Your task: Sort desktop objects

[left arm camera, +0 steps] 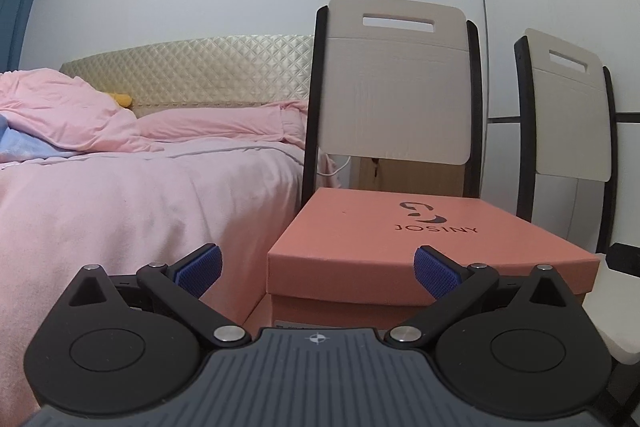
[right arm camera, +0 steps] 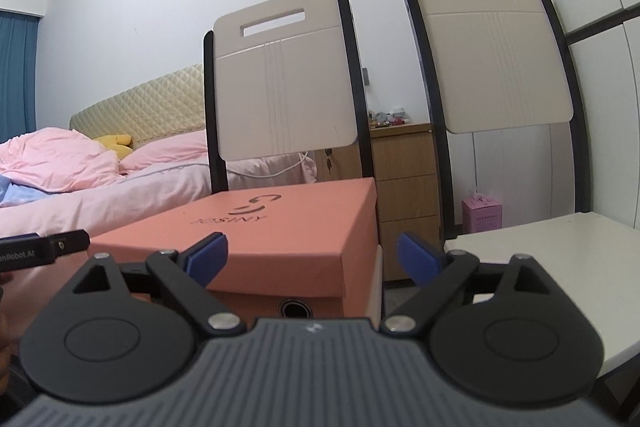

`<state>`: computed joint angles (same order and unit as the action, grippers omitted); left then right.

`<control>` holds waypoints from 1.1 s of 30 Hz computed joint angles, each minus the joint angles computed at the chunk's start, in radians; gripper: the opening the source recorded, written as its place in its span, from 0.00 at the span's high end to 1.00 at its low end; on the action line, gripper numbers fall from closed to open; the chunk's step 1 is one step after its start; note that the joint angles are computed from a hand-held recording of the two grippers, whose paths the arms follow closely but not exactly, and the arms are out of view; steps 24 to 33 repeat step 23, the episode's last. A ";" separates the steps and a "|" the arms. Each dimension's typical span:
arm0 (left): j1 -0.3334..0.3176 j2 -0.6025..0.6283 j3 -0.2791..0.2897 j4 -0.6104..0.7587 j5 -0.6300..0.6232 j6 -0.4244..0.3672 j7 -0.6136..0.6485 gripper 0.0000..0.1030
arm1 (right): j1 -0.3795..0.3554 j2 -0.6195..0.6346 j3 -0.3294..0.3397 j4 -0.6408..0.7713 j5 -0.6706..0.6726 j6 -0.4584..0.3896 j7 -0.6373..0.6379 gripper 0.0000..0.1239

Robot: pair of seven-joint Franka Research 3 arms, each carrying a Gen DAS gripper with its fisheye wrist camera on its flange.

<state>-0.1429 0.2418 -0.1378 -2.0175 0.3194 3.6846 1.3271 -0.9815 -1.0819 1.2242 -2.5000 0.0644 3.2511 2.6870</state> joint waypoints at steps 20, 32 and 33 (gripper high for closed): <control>0.000 -0.004 -0.005 -0.024 0.012 0.033 0.026 0.00 | 0.021 -0.058 -0.013 -0.012 -0.040 -0.070 0.047 0.17; -0.003 -0.004 -0.003 -0.024 0.013 0.032 0.029 0.00 | 0.020 -0.051 -0.014 -0.011 -0.047 -0.069 0.048 0.17; -0.003 -0.004 -0.003 -0.024 0.013 0.032 0.029 0.00 | 0.020 -0.051 -0.014 -0.011 -0.047 -0.069 0.048 0.17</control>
